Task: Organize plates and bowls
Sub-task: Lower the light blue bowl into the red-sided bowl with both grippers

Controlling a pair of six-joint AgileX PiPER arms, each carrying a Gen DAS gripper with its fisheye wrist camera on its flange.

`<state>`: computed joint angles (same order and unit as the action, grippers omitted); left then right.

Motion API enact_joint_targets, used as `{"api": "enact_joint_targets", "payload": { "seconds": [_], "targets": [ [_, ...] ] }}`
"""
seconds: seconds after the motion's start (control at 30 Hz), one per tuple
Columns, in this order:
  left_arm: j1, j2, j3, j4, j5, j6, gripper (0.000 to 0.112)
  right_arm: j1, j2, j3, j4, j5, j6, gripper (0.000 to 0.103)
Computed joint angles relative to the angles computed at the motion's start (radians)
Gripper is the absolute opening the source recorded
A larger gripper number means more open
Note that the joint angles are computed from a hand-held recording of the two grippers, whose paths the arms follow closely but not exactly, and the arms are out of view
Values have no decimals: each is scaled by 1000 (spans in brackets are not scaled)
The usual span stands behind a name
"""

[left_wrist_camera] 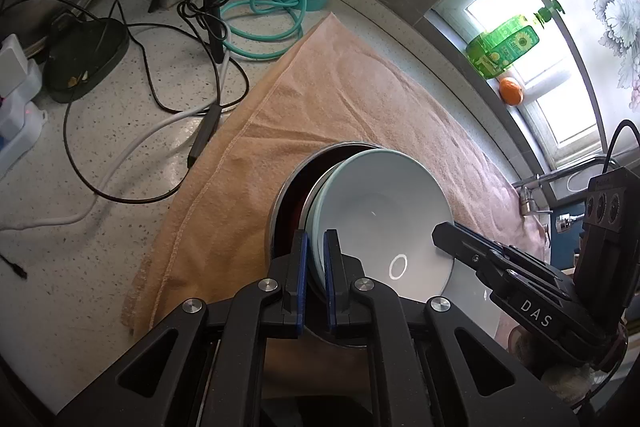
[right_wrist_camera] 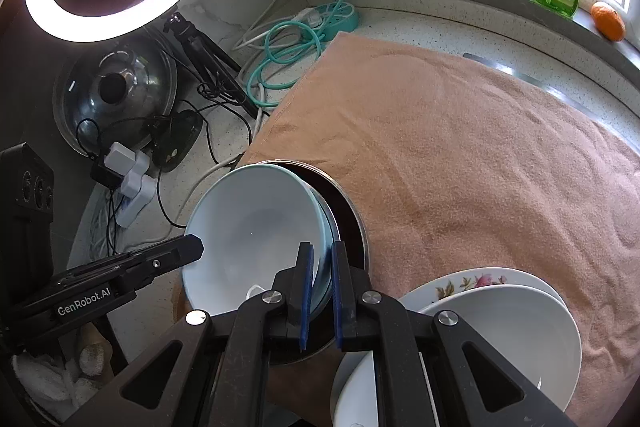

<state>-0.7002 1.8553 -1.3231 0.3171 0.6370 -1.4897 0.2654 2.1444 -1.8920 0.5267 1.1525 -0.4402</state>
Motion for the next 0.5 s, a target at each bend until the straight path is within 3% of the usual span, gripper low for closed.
{"api": "enact_joint_targets", "payload": {
  "seconds": [0.5],
  "targets": [
    [8,-13,19,-20,-29,11,6,-11,40,-44,13,58,17,11]
  ]
}}
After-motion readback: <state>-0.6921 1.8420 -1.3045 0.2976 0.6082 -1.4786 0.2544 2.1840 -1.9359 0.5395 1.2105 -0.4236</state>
